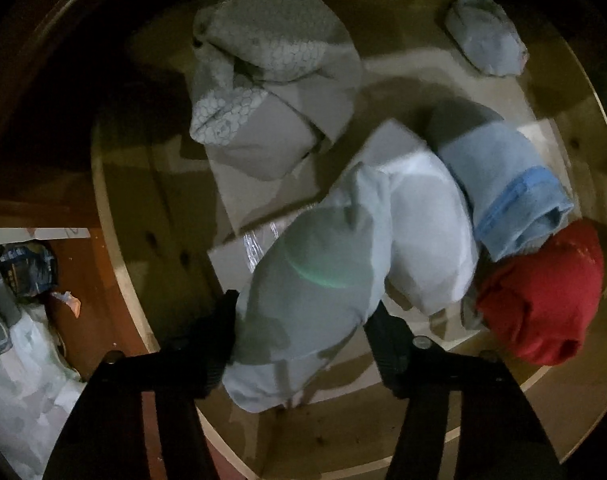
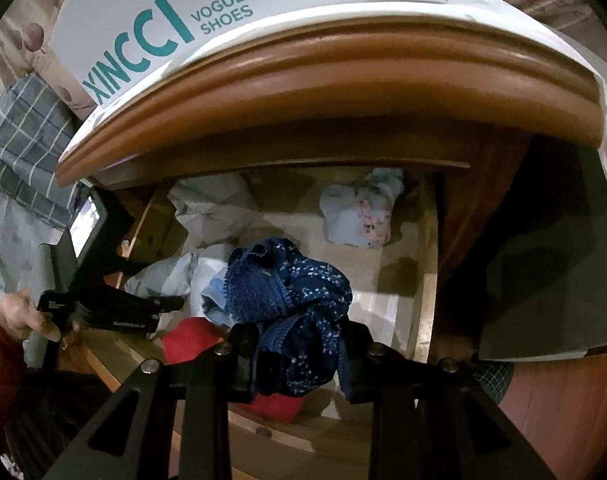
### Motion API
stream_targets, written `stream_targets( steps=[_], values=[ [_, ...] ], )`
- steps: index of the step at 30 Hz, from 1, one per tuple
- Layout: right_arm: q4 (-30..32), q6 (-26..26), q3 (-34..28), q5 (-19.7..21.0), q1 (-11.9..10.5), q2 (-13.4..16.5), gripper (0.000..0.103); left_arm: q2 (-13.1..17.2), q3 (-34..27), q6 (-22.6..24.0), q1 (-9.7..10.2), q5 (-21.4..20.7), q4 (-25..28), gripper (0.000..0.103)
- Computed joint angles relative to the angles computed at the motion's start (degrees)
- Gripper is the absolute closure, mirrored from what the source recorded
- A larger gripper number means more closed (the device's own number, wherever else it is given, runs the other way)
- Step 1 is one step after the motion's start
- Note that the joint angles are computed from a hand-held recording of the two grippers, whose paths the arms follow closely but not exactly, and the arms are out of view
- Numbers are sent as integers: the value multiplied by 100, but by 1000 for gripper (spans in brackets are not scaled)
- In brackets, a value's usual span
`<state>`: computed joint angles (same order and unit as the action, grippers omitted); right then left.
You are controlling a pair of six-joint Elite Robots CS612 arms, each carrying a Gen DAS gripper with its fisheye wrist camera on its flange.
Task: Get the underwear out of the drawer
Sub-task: 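Grasp the white rolled garment with the left tool while the right tool grasps the navy patterned cloth, then lift the white rolled garment with the left tool and drop it into the white box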
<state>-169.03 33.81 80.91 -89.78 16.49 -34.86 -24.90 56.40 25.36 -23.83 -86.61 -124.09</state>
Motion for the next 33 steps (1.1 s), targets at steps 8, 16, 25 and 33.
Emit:
stream_targets(
  steps=[8, 16, 25, 33],
  values=[
    [194, -84, -79, 43, 5, 45, 75, -66, 63, -119, 123, -365, 9, 61],
    [294, -29, -58, -74, -1, 28, 75, -427, 605, -379, 210, -755, -634, 63],
    [448, 1, -54, -256, 16, 3, 75, -994, 1315, -652, 324, -1289, -1374, 63],
    [535, -5, -64, -267, 13, -5, 75, -1494, 1819, -943, 444, -1662, -2128, 63]
  ],
)
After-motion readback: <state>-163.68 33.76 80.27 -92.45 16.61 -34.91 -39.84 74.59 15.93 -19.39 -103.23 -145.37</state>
